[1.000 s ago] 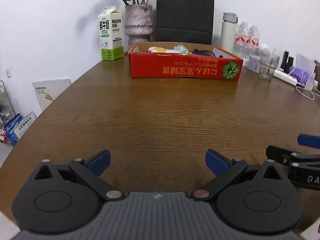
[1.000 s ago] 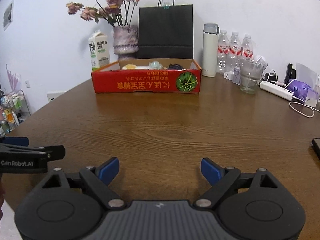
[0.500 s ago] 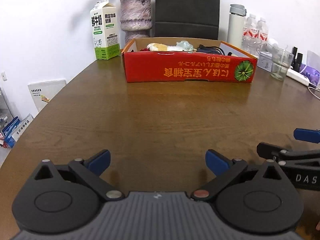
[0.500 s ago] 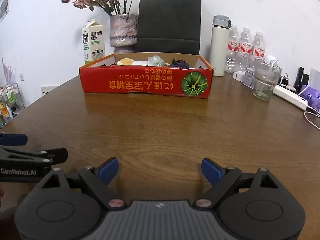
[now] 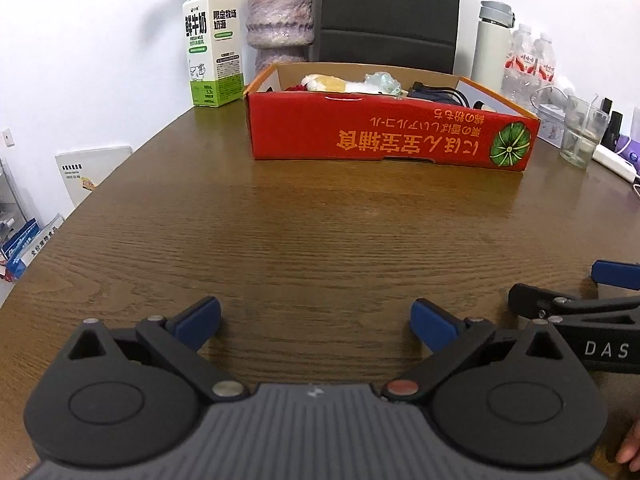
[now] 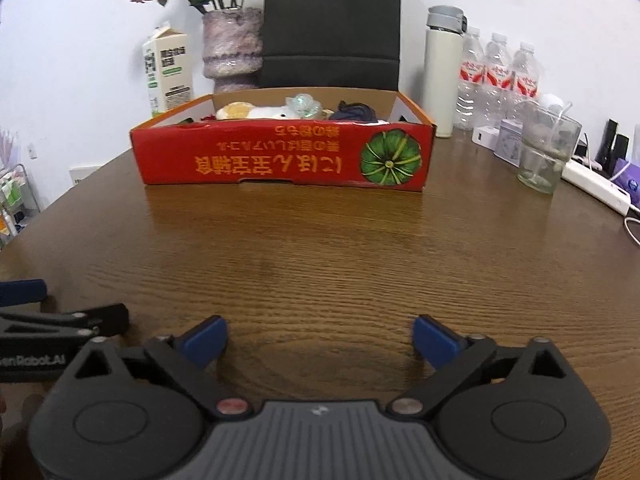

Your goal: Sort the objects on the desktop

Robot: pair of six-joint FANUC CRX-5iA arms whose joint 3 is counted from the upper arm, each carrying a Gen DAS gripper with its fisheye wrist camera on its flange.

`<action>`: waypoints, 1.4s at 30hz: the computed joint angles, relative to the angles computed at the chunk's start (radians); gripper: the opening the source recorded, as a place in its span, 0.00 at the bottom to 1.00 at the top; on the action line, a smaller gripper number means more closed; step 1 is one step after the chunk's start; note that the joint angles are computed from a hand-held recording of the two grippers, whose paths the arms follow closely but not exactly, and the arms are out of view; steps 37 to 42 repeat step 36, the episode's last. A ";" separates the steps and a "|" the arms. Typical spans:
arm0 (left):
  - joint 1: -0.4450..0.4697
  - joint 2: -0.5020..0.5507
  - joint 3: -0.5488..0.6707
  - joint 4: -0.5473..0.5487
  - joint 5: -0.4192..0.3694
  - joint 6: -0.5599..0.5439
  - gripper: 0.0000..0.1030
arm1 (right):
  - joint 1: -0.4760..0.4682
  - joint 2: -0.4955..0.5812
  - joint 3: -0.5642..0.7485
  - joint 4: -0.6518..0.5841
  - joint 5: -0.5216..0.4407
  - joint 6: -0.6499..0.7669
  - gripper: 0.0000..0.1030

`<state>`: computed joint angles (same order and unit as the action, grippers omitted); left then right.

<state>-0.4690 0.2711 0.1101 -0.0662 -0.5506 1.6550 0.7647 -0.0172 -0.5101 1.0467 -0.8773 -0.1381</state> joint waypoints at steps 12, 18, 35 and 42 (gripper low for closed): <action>-0.006 0.001 0.006 -0.025 -0.001 0.032 1.00 | -0.004 -0.008 -0.007 -0.001 0.013 0.009 1.00; -0.008 0.001 0.008 -0.031 -0.002 0.040 1.00 | -0.003 -0.011 -0.011 0.001 0.018 0.011 1.00; -0.004 0.000 0.003 -0.016 0.003 0.016 1.00 | 0.000 -0.017 -0.017 0.002 0.023 0.014 1.00; -0.004 0.000 0.002 -0.014 0.004 0.013 1.00 | 0.000 -0.017 -0.017 0.002 0.023 0.014 1.00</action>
